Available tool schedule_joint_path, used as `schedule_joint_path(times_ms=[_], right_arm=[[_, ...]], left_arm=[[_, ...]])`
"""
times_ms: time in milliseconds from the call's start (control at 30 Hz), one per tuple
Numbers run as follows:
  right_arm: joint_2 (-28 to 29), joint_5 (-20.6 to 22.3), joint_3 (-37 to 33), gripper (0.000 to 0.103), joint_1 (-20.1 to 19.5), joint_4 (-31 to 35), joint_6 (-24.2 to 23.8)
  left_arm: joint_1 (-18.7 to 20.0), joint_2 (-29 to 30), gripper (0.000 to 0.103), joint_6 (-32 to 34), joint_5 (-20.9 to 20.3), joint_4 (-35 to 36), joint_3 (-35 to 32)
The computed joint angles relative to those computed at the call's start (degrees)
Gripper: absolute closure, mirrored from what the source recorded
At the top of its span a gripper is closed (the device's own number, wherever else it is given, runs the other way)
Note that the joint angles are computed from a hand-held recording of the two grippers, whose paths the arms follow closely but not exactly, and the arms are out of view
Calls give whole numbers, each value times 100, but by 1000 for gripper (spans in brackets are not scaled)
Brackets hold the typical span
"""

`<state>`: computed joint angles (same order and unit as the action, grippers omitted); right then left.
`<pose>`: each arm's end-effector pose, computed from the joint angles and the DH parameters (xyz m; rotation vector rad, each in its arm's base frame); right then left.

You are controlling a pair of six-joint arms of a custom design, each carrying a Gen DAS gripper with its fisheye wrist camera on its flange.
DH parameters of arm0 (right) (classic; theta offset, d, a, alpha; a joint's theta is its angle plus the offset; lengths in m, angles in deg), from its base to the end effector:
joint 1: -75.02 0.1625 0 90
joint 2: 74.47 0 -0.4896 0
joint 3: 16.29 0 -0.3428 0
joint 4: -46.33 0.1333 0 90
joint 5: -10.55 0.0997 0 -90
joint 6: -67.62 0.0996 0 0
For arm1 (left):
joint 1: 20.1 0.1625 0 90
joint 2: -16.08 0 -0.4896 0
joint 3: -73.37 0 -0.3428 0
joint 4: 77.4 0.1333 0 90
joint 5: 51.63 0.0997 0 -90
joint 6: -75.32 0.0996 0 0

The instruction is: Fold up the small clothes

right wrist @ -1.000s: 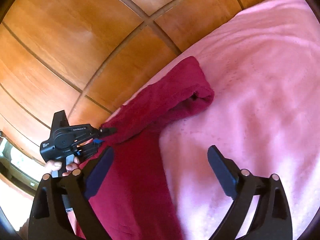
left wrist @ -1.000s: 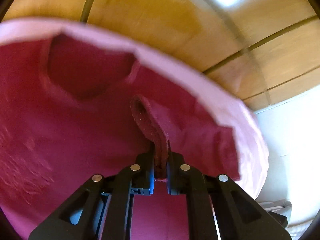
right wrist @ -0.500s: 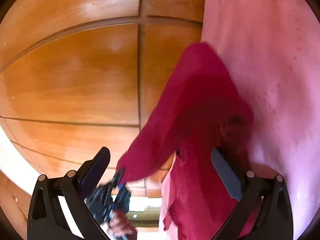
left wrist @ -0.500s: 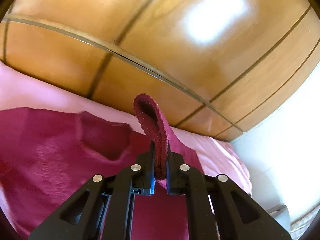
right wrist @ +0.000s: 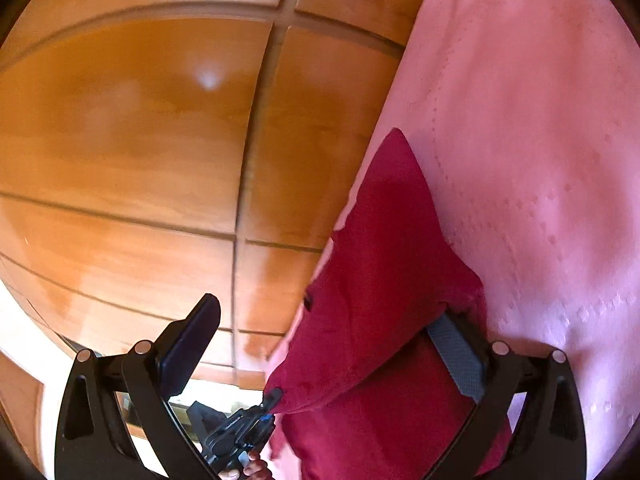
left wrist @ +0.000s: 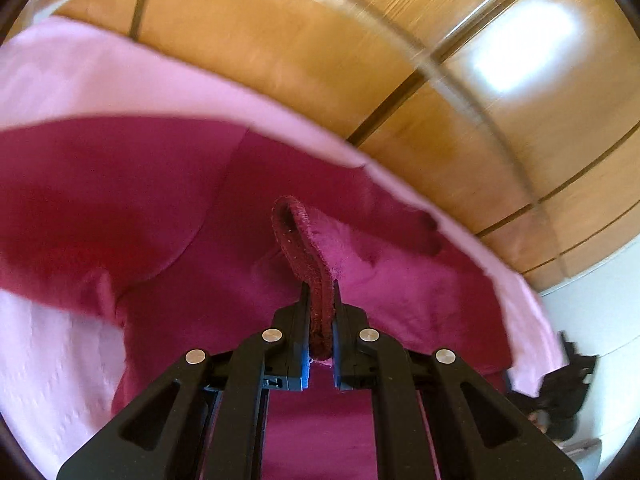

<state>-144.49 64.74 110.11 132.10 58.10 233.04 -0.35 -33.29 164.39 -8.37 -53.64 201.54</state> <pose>0.0007 -0.3514 0.2251 0.2549 2.5992 -0.7997 -0.1876 -0.2861 0.1529 -0.3453 2.5818 -1.0623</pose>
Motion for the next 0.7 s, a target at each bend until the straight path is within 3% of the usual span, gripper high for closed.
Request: schedule_joint_path(times_ms=[33,133,233,333,367,500,633,700], right_arm=[[-57,188,26,2,66,36,-77],[-292,1376,-32,2,679,348,-514],[-506,2069,-27,2,1317,426,-969],[-638,2848,-3,2,2166,32,-1158],[-512,3233,-58,2,2538,-230,-1132],[197,4365,-258,4,3213,-862,-1068],[905,5446,-214,7,3511,-1582,-1292],[1018,5729,-56,7,3624,-2043,-1515]], left_arm=[[58,73,96,38,54,-29,-9],[137,217,96,82,114,-71,5],[128,260,96,182,25,-68,-46],[28,285,96,200,-105,134,-72],[38,274,96,255,-172,177,-103],[-113,250,96,185,-442,452,-127],[108,435,96,207,-413,686,-214],[336,619,94,253,-249,806,-307]])
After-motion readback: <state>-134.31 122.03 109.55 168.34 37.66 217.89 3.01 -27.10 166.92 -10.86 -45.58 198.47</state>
